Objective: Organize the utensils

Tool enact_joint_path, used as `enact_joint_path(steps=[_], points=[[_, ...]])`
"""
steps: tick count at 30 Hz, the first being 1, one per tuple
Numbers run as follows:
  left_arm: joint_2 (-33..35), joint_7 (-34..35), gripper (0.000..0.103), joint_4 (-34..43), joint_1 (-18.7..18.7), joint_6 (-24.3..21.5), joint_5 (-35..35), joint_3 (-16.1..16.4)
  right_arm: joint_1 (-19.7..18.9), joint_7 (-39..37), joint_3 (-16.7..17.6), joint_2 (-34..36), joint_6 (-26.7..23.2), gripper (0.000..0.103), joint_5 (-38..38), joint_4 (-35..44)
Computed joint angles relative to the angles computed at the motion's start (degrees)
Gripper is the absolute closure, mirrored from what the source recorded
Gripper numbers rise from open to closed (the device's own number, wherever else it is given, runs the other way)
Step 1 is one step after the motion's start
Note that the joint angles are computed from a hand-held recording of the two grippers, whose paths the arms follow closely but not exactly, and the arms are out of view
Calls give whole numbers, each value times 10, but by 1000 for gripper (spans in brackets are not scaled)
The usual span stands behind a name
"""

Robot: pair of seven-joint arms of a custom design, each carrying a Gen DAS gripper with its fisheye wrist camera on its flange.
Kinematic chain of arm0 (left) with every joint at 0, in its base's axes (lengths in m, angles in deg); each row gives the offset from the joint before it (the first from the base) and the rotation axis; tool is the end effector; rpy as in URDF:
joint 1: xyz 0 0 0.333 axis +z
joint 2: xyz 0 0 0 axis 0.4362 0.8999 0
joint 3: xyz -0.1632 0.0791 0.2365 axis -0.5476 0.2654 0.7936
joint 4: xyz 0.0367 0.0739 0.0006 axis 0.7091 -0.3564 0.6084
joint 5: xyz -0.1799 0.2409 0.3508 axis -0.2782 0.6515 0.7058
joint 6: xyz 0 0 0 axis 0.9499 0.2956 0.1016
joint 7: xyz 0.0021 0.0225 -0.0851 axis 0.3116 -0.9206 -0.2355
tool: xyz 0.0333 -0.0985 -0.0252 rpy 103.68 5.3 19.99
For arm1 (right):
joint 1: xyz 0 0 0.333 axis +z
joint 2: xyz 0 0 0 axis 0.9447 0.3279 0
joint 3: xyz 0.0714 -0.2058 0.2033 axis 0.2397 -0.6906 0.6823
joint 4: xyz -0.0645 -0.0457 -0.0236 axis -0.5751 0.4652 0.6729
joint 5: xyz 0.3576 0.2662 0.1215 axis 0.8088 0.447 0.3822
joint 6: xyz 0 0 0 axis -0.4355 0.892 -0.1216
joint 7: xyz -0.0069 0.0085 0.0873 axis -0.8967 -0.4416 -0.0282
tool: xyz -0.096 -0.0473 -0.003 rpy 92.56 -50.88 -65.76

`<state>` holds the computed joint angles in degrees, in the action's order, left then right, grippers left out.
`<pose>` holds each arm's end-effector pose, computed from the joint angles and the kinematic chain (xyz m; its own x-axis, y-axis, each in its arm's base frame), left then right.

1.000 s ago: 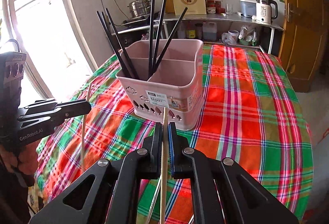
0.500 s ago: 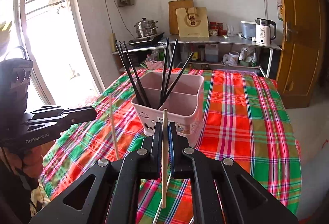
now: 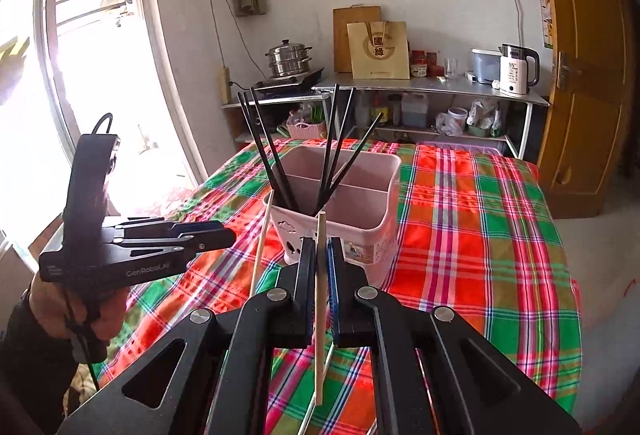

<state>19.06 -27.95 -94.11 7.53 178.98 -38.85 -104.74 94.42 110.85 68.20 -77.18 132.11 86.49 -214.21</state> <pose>0.4777 -0.3402 0.5933 -0.1315 -0.9721 0.1942 -0.7275 -0.0384 -0.6850 0.4789 0.2049 0.6109 0.5436 -0.8181 -0.1875 -0.5660 -0.1923 -0.8017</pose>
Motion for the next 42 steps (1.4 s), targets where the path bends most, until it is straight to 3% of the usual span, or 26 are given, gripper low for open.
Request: enact_joint_path(steps=[12,17,18,33,42], points=[[109,22,68,106,12,-50,-30,12,2,-9,0,19,-4,97,2,14],[123,26,91,132,16,-76,-27,10,0,-9,-1,21,-4,97,4,16],[122,25,97,132,16,-77,-23,9,0,-10,-1,22,-5,97,5,16],[15,25,98,73,10,-29,-8,4,10,-22,-4,14,20,97,26,18],[-6,26,103,91,18,-40,41,-10,14,-14,0,23,42,98,26,34]])
